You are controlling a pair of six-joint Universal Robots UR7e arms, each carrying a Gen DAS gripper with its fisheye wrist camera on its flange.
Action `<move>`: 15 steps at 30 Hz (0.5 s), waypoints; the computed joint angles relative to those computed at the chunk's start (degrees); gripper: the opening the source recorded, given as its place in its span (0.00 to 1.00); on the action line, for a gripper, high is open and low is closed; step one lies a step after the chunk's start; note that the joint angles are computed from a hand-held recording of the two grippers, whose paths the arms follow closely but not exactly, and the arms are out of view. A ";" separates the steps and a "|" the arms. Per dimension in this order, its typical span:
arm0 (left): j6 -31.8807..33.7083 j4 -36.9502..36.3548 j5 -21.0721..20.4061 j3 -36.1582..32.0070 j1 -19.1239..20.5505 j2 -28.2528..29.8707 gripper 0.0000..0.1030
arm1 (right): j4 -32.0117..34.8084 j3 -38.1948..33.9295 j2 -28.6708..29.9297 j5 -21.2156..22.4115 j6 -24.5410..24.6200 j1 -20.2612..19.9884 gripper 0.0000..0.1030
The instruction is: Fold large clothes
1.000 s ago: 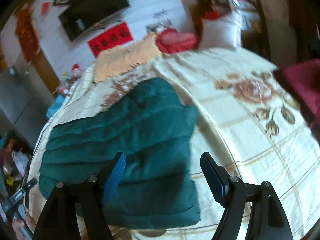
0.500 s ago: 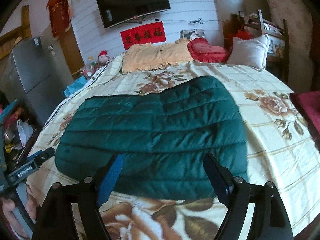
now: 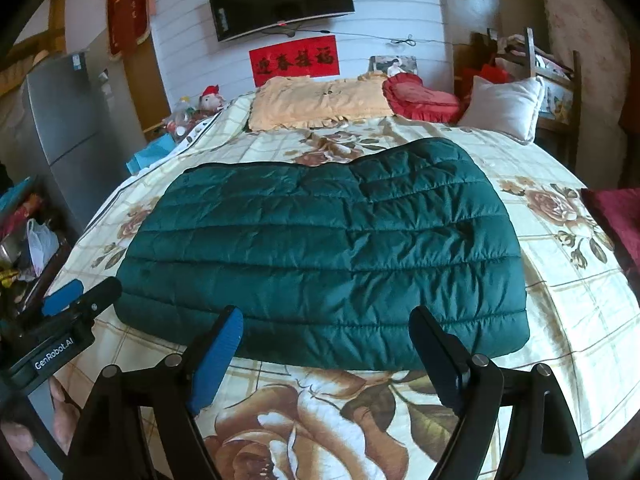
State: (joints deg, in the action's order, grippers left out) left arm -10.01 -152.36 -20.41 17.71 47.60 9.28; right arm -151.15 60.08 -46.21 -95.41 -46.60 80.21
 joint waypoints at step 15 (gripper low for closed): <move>2.07 1.26 2.20 -5.54 -0.36 3.08 0.77 | -1.09 0.57 -0.12 0.32 0.23 0.17 0.86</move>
State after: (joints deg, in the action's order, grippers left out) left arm -7.94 -151.10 -18.22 12.17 47.24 12.36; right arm -152.24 60.65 -46.33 -95.09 -46.37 80.38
